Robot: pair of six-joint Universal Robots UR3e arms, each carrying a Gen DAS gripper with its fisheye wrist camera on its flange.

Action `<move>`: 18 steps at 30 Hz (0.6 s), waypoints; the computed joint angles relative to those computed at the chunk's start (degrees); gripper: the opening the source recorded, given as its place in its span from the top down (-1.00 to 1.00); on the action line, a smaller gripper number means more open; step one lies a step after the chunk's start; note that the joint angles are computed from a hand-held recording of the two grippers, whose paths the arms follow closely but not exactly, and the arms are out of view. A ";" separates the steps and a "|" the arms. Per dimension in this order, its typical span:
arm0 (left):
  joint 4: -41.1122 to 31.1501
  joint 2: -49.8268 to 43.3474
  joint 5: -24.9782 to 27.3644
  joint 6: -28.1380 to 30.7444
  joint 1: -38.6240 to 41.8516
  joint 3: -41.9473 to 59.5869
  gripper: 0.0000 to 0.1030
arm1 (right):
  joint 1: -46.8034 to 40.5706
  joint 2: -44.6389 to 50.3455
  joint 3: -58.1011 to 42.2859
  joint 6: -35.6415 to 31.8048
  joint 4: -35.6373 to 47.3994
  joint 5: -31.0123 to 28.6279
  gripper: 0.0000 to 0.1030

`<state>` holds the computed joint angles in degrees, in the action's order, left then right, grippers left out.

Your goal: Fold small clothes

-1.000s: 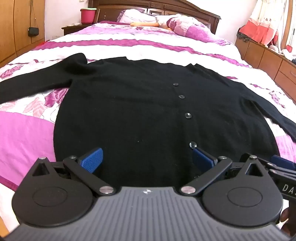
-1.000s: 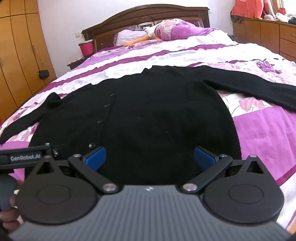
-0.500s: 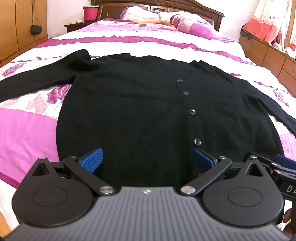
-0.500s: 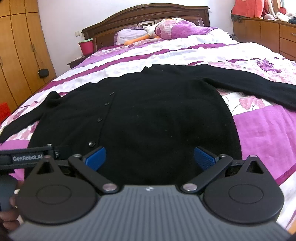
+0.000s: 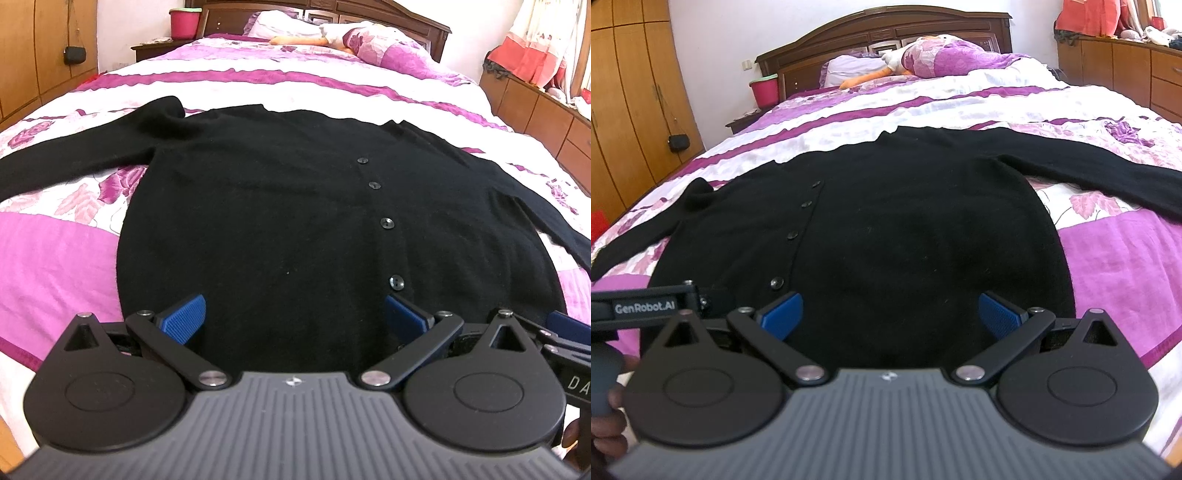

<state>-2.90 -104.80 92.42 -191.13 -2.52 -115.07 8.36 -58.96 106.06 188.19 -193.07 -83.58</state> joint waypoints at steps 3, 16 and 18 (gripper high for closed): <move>-0.16 0.48 -0.13 -0.07 0.03 -0.29 -1.00 | 0.13 -0.26 0.23 -0.04 -0.19 -0.12 -1.00; -2.05 1.78 -0.54 0.92 -0.20 0.20 -1.00 | -0.53 -1.65 0.84 0.04 0.35 0.43 -1.00; -2.85 2.07 -0.22 1.37 -0.61 0.72 -1.00 | -0.73 -1.91 0.89 0.17 0.53 0.58 -1.00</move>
<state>-5.76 -102.73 92.19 -189.76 -3.13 -114.35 7.63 -60.87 106.95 188.36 -192.54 -83.00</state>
